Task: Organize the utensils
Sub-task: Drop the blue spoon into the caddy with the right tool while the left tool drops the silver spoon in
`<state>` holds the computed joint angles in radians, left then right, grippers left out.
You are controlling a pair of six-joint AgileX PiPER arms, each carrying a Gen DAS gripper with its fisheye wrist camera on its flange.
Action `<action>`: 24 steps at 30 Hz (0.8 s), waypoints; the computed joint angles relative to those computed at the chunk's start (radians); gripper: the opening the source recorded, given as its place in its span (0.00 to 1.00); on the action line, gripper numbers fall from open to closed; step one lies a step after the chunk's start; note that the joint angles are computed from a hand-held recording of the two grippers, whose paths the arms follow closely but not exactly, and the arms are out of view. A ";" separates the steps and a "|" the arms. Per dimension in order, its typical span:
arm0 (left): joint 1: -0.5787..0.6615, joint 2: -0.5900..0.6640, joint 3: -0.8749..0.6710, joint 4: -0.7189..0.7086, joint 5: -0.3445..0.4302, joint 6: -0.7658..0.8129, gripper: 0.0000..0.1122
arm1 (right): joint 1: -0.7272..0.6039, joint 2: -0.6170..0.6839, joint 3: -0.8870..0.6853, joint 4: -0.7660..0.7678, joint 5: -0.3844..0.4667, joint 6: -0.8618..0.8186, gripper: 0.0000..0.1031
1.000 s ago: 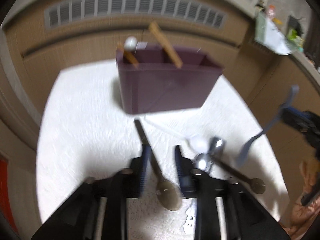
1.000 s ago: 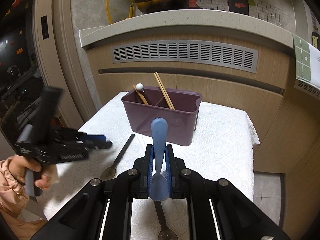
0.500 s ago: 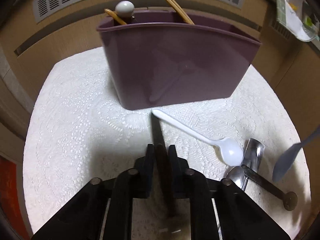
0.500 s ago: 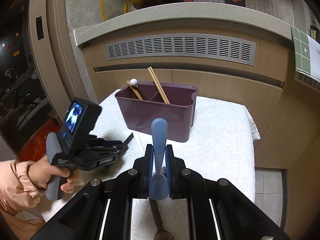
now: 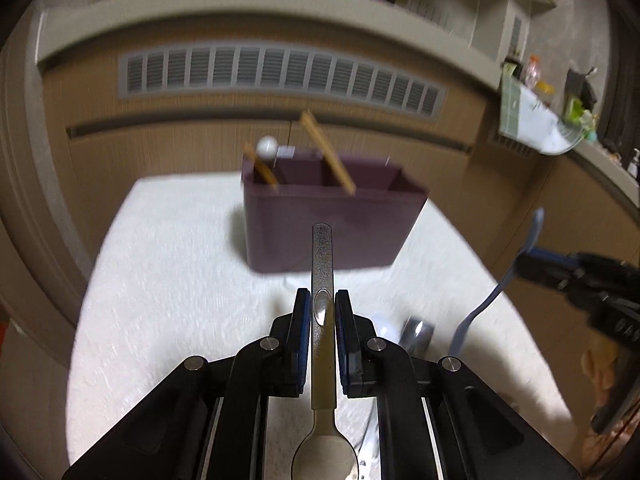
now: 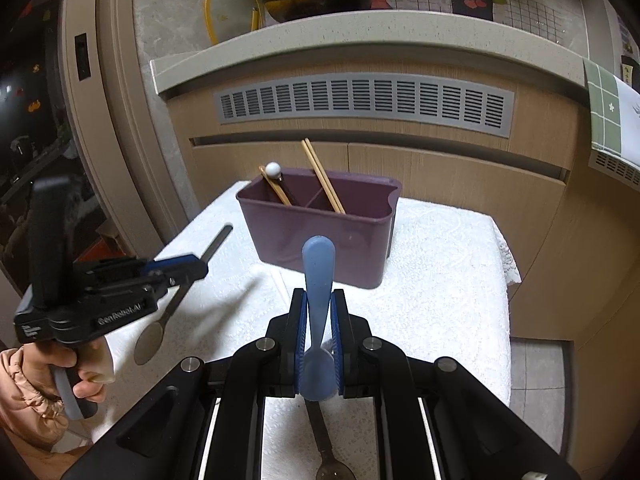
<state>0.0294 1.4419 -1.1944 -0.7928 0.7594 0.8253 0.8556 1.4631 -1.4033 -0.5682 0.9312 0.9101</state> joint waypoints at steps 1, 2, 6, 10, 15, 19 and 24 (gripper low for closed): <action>-0.005 0.006 -0.024 -0.013 0.005 -0.002 0.11 | -0.003 -0.001 -0.008 0.003 -0.003 -0.006 0.10; -0.009 0.013 -0.052 -0.030 0.016 -0.003 0.11 | -0.005 0.001 -0.018 0.001 -0.003 -0.012 0.10; -0.034 0.070 -0.269 -0.083 0.047 -0.027 0.11 | -0.017 0.027 -0.159 -0.050 0.045 -0.090 0.10; -0.074 0.171 -0.497 -0.153 -0.028 -0.011 0.11 | -0.079 0.108 -0.425 -0.071 0.083 -0.242 0.10; -0.125 0.356 -0.714 -0.152 -0.112 -0.068 0.11 | -0.191 0.249 -0.643 0.001 0.050 -0.389 0.10; -0.161 0.485 -0.815 -0.101 -0.178 -0.102 0.11 | -0.284 0.357 -0.730 0.125 0.028 -0.452 0.10; -0.180 0.603 -0.880 -0.042 -0.212 -0.163 0.11 | -0.343 0.447 -0.758 0.234 0.015 -0.499 0.10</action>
